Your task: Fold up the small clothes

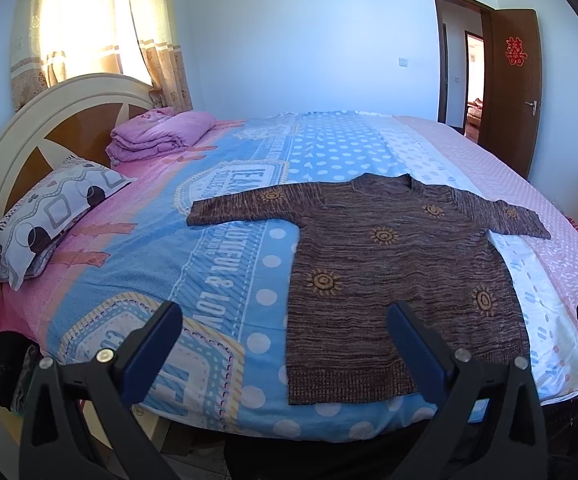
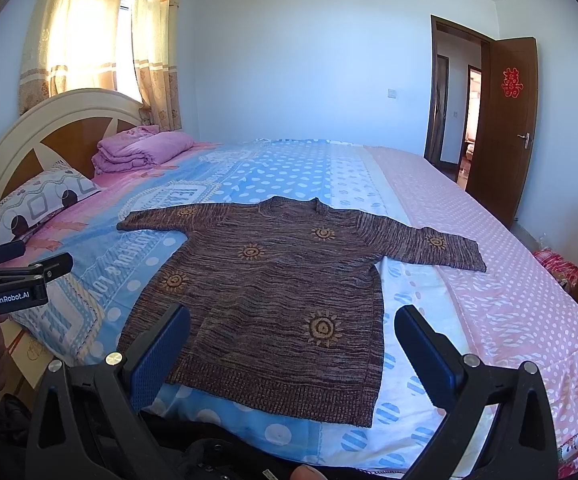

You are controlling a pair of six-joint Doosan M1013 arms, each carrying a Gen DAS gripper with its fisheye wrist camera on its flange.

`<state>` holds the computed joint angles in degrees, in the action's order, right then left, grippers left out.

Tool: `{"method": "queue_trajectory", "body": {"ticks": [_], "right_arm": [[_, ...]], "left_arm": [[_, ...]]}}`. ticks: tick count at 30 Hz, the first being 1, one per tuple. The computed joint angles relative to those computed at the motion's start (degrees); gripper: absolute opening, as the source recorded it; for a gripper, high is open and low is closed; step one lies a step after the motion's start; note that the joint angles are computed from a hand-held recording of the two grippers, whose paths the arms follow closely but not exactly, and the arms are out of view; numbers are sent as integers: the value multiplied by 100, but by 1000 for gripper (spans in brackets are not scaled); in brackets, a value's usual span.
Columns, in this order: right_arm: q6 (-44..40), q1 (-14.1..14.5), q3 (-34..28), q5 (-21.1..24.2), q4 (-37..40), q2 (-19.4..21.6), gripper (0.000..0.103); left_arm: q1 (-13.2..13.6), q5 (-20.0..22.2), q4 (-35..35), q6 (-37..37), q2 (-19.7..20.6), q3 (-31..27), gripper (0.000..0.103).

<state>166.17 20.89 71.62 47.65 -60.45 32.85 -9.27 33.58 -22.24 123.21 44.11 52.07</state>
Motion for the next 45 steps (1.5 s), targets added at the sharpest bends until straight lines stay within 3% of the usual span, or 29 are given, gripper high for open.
{"method": "queue_trajectory", "body": {"ticks": [45], "right_arm": [[-195, -54, -62, 33, 257, 77, 102]], "left_arm": [[-26, -79, 39, 80, 31, 55, 103]]}}
